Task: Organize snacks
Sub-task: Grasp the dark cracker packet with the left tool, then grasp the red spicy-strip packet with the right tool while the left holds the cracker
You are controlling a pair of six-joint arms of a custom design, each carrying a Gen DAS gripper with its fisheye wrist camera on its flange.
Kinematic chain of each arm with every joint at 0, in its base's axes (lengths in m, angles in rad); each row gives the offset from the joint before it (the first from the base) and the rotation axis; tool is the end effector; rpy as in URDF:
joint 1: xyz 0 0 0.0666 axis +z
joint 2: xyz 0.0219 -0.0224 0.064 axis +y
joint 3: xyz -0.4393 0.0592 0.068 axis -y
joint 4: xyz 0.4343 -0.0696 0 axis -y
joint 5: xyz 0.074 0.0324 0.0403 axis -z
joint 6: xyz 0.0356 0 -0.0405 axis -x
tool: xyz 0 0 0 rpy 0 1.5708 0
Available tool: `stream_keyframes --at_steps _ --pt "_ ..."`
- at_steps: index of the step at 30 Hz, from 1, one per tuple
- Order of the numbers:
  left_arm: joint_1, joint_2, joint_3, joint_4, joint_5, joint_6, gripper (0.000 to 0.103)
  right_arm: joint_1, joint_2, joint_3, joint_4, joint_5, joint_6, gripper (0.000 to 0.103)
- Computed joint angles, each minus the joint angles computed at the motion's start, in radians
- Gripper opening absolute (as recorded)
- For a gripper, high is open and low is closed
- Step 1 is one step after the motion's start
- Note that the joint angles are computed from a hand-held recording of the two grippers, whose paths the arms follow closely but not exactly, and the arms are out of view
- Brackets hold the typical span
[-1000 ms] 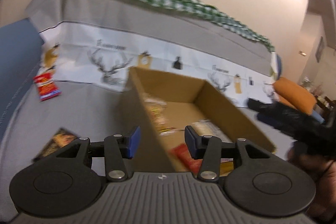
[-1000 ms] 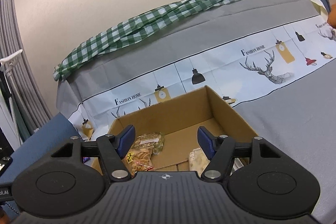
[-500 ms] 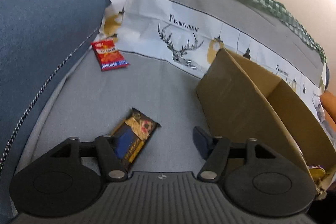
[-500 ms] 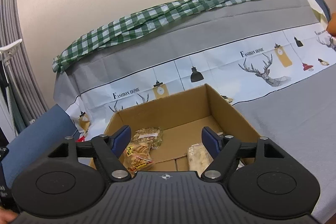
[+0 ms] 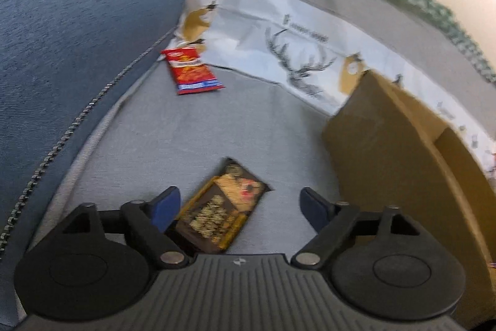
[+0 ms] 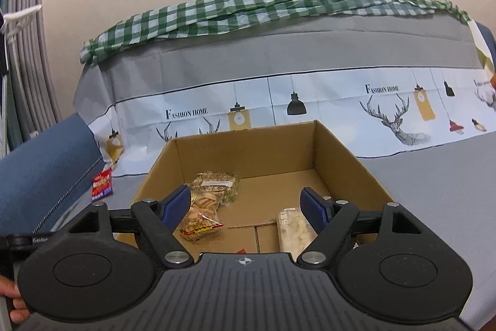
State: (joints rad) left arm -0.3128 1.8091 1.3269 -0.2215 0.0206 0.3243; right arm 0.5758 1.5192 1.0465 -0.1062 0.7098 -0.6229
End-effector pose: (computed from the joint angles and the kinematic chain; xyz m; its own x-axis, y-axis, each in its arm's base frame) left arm 0.6275 -0.2041 0.2690 -0.6864 -0.1128 -0.7185 0.1096 0.9606 -0.2556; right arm 0.4643 0.2733 0.3197 -0.3467 0.3025 -0.8879 0.3039 0.9317 0.1988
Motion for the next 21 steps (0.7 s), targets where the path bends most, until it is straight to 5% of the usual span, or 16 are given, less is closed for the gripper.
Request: stream_keyframes --at_steps 9,12,16,21 --pt "-0.022 0.03 0.035 -0.071 -0.113 -0.072 0.093 -0.014 0.023 0.057 -0.099 -0.057 0.006 0.086" --pt "-0.026 0.054 0.065 -0.122 -0.135 -0.084 0.083 -0.026 0.047 0.108 -0.144 -0.125 -0.008 0.086" --pt "-0.027 0.053 0.061 -0.103 -0.163 -0.088 0.045 -0.029 0.107 0.217 -0.157 -0.168 0.066 0.089" --pt "0.008 0.038 0.044 -0.083 -0.175 0.073 0.042 -0.046 0.227 0.413 -0.196 -0.287 0.165 0.09"
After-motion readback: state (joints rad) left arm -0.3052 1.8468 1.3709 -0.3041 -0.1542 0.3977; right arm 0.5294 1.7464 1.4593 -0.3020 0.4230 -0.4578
